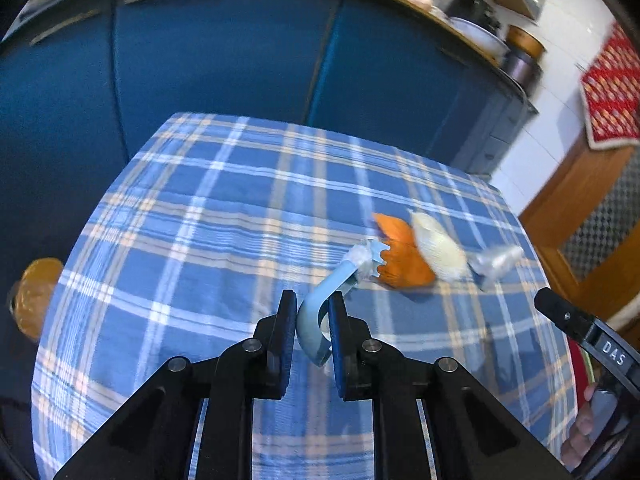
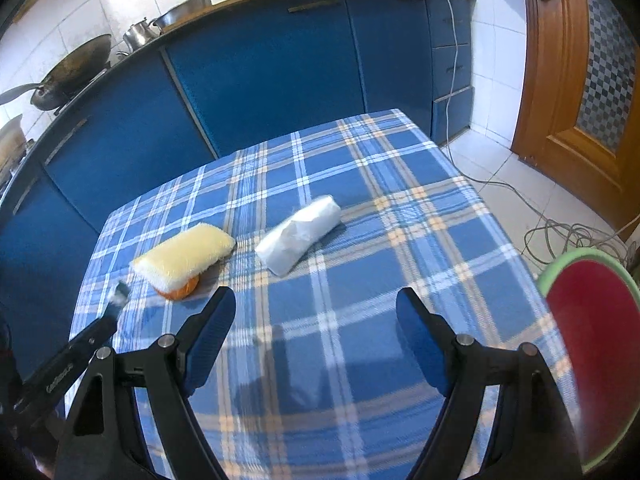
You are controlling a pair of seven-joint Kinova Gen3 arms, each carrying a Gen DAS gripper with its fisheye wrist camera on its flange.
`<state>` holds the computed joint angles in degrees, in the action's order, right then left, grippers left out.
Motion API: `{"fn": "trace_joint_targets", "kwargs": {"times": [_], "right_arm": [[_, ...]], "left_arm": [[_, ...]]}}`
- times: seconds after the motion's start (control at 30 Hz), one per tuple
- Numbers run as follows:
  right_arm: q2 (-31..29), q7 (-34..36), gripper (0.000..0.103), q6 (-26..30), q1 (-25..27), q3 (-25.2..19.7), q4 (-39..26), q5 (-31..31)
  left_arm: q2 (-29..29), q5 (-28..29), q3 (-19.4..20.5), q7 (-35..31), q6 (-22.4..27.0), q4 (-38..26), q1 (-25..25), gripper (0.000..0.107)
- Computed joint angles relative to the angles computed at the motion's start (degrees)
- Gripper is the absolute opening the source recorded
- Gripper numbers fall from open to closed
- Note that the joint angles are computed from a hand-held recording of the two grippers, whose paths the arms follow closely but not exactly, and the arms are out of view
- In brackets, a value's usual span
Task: Collect trash
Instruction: 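Grasp the light-blue plastic piece with the left gripper while the right gripper approaches the white bag, then grasp the white plastic bag with the right gripper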
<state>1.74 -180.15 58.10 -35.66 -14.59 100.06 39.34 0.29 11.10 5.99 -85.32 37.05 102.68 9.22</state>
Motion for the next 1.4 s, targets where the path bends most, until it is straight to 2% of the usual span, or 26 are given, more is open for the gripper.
{"fn": "trace_joint_targets", "kwargs": {"times": [0.27, 0.63, 0.7, 0.73, 0.87, 0.9, 1.07, 1.17, 1.4], "right_arm": [[5.7, -0.6, 0.083, 0.0, 0.2, 3.5, -4.7, -0.3], [10.9, -0.3, 0.082, -0.2, -0.7, 7.9, -8.5, -1.2], [11.3, -0.2, 0.073, -0.6, -0.7, 8.2, -8.5, -1.7], [11.5, -0.5, 0.072, -0.2, -1.1, 8.4, -8.5, -1.2], [11.2, 1.2, 0.049, -1.8, -1.1, 8.4, -7.9, -1.6], [11.2, 1.3, 0.047, -1.6, -1.2, 8.4, -8.1, -1.7], [9.8, 3.5, 0.041, -3.7, -1.0, 7.9, -6.9, -3.0], [8.3, 3.8, 0.04, -4.7, -1.2, 7.4, -5.5, -3.1], [4.4, 4.1, 0.04, -4.7, -1.1, 5.0, -2.6, -3.1]], "left_arm": [[0.9, 3.3, -0.9, -1.3, -0.7, 0.8, -1.6, 0.016], [1.7, 10.2, -1.0, -8.8, -0.7, 1.4, -3.1, 0.016], [1.8, 11.0, -0.9, -9.9, -0.5, 1.4, -3.2, 0.016], [1.9, 12.0, -0.8, -11.1, -0.2, 1.4, -3.3, 0.016], [1.8, 12.2, -0.7, -11.5, -0.6, 1.6, -3.0, 0.016], [1.7, 12.2, -0.7, -11.5, -0.7, 1.6, -3.0, 0.016], [1.2, 10.0, -0.5, -9.5, -1.1, 1.6, -2.3, 0.016], [0.1, 10.8, -0.5, -10.6, -1.5, 2.1, -2.0, 0.016], [-2.5, 7.3, 0.2, -6.9, -1.6, 2.4, 0.0, 0.016]]}}
